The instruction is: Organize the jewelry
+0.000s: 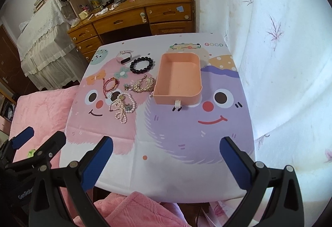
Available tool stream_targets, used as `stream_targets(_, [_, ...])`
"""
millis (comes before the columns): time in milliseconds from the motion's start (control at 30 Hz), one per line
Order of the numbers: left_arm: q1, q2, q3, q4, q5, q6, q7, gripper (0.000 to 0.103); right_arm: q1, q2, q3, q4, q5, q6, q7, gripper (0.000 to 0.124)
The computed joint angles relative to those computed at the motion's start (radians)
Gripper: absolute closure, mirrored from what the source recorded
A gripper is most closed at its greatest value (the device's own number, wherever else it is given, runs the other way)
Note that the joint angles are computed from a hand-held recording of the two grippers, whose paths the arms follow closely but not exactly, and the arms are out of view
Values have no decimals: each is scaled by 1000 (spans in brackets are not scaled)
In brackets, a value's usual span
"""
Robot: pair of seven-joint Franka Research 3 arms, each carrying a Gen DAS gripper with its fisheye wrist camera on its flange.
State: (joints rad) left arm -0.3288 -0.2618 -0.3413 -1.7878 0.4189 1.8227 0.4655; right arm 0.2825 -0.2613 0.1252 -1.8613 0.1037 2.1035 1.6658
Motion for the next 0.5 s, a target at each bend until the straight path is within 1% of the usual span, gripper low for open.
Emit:
stream_targets(67, [4, -4, 6, -1, -4, 8, -6, 1, 0, 18, 3, 24, -8, -13, 8, 21])
stream_targets(200, [10, -8, 8, -5, 2, 10, -13, 1, 1, 37, 9, 40, -36, -4, 21, 21])
stream_targets(333, [21, -16, 18, -16, -17, 15, -37, 1, 8, 73, 17, 76, -84, -33, 34, 21])
stream_targets(400, [31, -24, 24, -34, -11, 28, -51, 1, 14, 84, 14, 85, -89, -32, 31, 21])
stream_targets(500, [44, -15, 33, -39, -6, 24, -36, 1, 25, 108, 18, 103, -110, -30, 37, 21])
